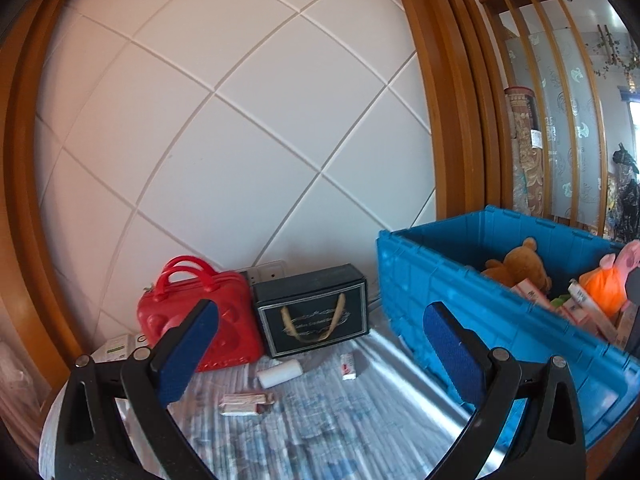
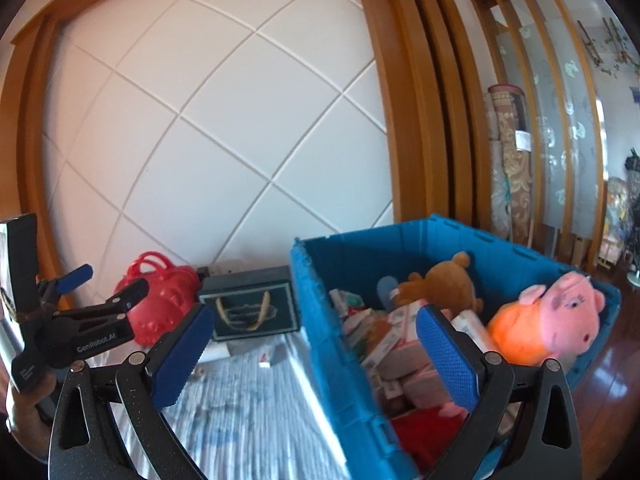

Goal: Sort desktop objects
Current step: 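Move both tools back over the table toward the remaining small items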

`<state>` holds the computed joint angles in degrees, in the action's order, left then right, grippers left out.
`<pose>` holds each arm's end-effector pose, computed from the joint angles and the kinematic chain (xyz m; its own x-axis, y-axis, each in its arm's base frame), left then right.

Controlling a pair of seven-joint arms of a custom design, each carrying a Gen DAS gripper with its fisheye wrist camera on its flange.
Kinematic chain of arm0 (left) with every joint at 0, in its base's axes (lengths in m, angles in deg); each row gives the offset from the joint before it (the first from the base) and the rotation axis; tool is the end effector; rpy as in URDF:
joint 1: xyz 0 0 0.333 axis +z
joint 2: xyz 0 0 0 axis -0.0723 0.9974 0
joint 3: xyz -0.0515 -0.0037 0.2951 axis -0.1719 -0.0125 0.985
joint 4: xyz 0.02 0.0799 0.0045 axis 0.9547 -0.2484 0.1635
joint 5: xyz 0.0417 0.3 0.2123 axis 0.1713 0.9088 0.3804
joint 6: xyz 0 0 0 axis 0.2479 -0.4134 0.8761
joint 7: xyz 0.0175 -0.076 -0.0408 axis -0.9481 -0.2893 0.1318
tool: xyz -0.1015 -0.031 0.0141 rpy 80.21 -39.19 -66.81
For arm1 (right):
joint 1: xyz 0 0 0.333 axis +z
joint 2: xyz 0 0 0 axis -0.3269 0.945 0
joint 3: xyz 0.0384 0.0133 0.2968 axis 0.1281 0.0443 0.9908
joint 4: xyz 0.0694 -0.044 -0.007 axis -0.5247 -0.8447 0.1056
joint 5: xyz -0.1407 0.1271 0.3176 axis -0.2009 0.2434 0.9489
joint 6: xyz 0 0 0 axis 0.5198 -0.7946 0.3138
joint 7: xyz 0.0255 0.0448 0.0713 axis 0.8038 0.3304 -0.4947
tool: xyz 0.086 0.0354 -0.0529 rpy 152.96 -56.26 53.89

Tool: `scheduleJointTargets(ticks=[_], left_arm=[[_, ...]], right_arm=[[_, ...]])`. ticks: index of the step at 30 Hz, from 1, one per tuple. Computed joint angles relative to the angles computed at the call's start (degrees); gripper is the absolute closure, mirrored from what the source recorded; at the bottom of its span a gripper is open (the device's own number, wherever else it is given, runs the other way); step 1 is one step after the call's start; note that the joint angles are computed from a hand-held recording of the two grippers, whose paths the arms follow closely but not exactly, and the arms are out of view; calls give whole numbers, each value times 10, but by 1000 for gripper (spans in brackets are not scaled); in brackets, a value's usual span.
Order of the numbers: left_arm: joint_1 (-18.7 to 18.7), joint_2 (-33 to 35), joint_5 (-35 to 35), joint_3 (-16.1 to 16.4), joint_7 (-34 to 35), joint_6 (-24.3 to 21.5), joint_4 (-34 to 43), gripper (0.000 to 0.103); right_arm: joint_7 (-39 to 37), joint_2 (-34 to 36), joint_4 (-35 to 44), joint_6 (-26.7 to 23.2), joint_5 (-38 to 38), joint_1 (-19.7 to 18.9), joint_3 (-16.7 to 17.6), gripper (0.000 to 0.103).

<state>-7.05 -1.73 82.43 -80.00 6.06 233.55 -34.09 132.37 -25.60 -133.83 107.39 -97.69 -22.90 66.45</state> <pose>0.4974 -0.1329 0.7533 -0.1280 -0.9838 -0.1258 -0.2647 0.1562 -0.9516 0.4660 0.1519 0.7315 -0.0311 -0.9929 -0.1146 -0.2872 0.1187 -0.9505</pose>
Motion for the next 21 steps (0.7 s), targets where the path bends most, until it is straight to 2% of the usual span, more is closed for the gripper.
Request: scheduleJointTargets(ticks=[2,4,6,9,13,16,18,21], left_arm=[[-8,-23,-33,37,58,9,-40,0],[8,-41,-36,54,81,14,-72,0],[6,-52,-66,85,128,23,-99,0],[44,-54,-60,93,142,34,-122,0],[64,-48,-80,110,164,40,-138,0],[113,-57,-44,89,133,59,-169,0],[91,-63,-73,113,164,50,-188,0],[81,-82,-86,127,200,41,-238,0]], right_arm=[[8,19,14,-7,-3,10,18,0],[26,44,33,-18,-21,25,31,0],[46,69,50,-22,-39,42,38,0],[55,108,72,-16,-48,73,36,0],[16,157,105,-14,-38,116,20,0],[-46,202,136,1,-5,141,4,0],[-94,231,162,-12,39,151,-3,0],[-179,257,179,-14,129,154,-6,0]])
